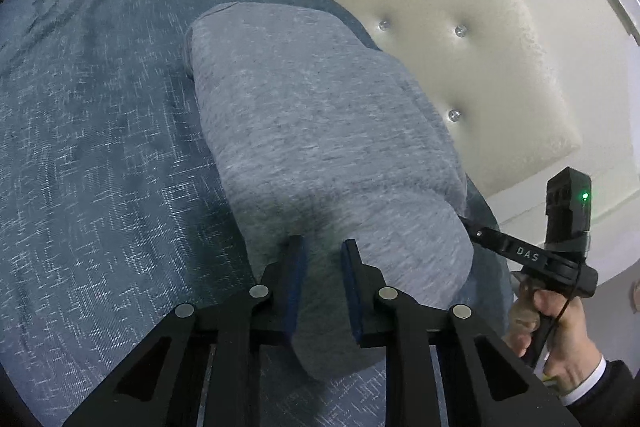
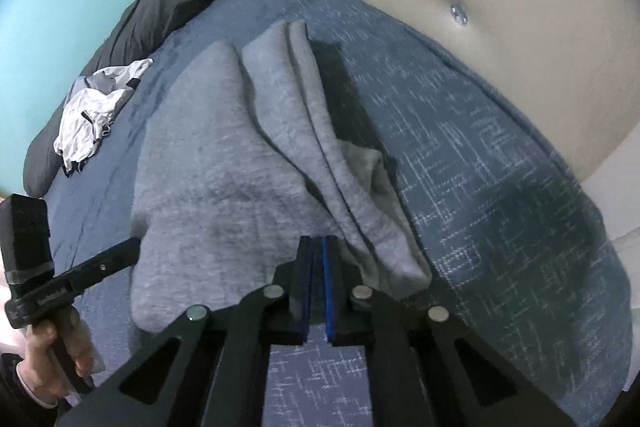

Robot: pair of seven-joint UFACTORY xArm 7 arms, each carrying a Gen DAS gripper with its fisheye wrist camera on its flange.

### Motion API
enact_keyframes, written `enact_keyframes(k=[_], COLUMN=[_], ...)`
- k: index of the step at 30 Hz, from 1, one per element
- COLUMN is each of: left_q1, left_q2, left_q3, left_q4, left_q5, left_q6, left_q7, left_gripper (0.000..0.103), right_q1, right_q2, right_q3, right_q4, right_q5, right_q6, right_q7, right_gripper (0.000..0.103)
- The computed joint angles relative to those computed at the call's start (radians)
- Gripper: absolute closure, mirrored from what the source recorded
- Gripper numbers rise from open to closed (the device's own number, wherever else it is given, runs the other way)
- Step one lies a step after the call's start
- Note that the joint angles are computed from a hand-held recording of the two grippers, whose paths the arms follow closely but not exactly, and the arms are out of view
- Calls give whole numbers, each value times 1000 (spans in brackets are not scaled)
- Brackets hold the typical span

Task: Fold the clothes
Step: 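Open both grippers to release the folded sweater and pull back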

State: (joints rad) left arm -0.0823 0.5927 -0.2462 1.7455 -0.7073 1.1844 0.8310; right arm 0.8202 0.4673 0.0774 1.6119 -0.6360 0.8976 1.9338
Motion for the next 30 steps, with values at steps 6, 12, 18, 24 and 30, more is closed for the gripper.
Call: enact_keyframes(k=[6, 12, 18, 24, 30], left_q1=[18, 37, 38, 40, 44], left_q2=[19, 24, 25, 55, 69], left_q3=[0, 12, 10, 8, -4], left_q4=[53, 73, 37, 38, 43], left_q5=[-10, -3, -12, -41, -63], left_q6=[57, 123, 168, 177, 194], left_q7=[-42, -80, -100, -151, -158], left_gripper=[81, 69, 54, 43, 47], right_q1=[19, 23, -33, -61, -46], right_q2=[-30, -158, -216, -167, -166], right_q3=[-21, 0, 46, 64, 39], right_q4=[-35, -190, -317, -280, -291], right_q5=[-64, -203, -334, -244, -287], right_q6=[-12, -32, -182, -197, -211], right_q7=[85, 309, 523, 449, 518], right_gripper=[102, 94, 39, 35, 50])
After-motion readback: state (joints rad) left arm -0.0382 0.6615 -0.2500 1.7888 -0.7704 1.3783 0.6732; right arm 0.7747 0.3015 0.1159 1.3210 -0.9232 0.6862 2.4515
